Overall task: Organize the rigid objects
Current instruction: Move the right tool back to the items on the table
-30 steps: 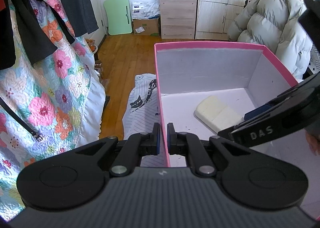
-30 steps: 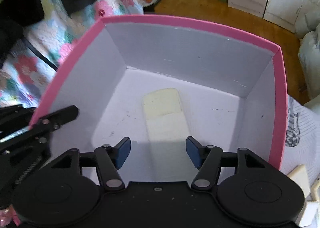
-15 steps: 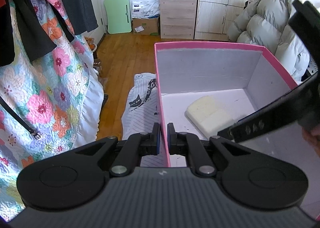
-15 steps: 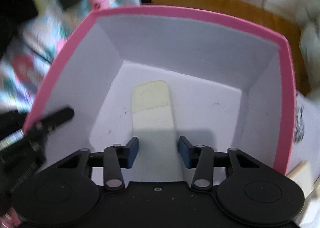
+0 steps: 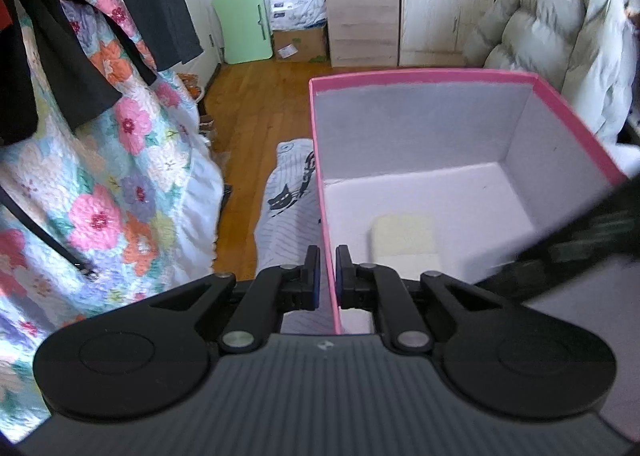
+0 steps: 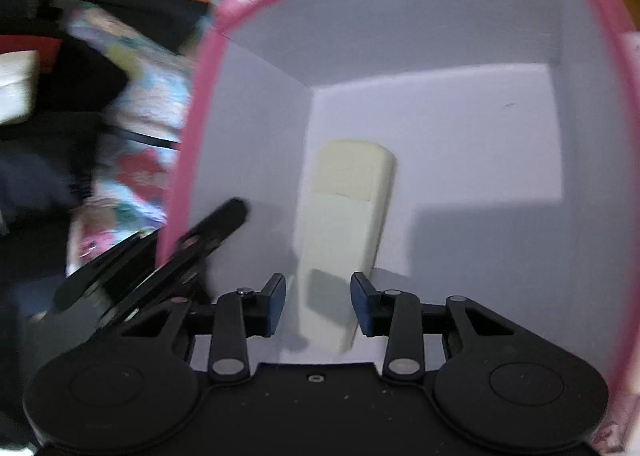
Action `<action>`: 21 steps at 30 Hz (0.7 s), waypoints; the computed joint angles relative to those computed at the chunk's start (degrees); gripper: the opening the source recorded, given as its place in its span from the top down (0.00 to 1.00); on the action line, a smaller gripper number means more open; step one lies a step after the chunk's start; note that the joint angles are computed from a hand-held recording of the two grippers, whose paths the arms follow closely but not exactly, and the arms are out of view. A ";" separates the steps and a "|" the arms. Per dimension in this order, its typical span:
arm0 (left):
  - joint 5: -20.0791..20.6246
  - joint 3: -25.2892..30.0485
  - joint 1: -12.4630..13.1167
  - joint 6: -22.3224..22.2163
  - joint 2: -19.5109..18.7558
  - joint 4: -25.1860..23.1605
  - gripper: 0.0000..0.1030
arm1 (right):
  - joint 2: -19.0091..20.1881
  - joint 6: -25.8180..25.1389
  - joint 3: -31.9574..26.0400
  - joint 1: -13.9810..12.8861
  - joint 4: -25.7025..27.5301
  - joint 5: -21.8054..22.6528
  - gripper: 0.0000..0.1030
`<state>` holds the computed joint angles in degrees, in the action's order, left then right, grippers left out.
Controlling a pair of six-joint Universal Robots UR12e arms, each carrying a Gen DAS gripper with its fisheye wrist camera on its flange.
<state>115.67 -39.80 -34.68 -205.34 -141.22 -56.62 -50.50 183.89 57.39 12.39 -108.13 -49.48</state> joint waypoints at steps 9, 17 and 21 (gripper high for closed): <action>6.27 11.28 -1.38 1.08 -5.14 -13.85 0.83 | -13.02 -8.79 19.28 -3.89 -30.68 -6.28 0.49; 8.44 21.93 -2.06 -2.27 -9.84 -24.13 0.83 | -17.79 -8.10 29.76 -8.78 -40.70 -12.21 0.49; 7.05 22.59 -1.84 -6.55 -9.77 -25.19 0.82 | -18.67 -6.51 33.20 -9.93 -42.69 -12.82 0.48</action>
<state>122.72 -17.21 -36.52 -211.89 -151.00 -81.81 -69.16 177.38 90.59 2.46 -150.82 -62.30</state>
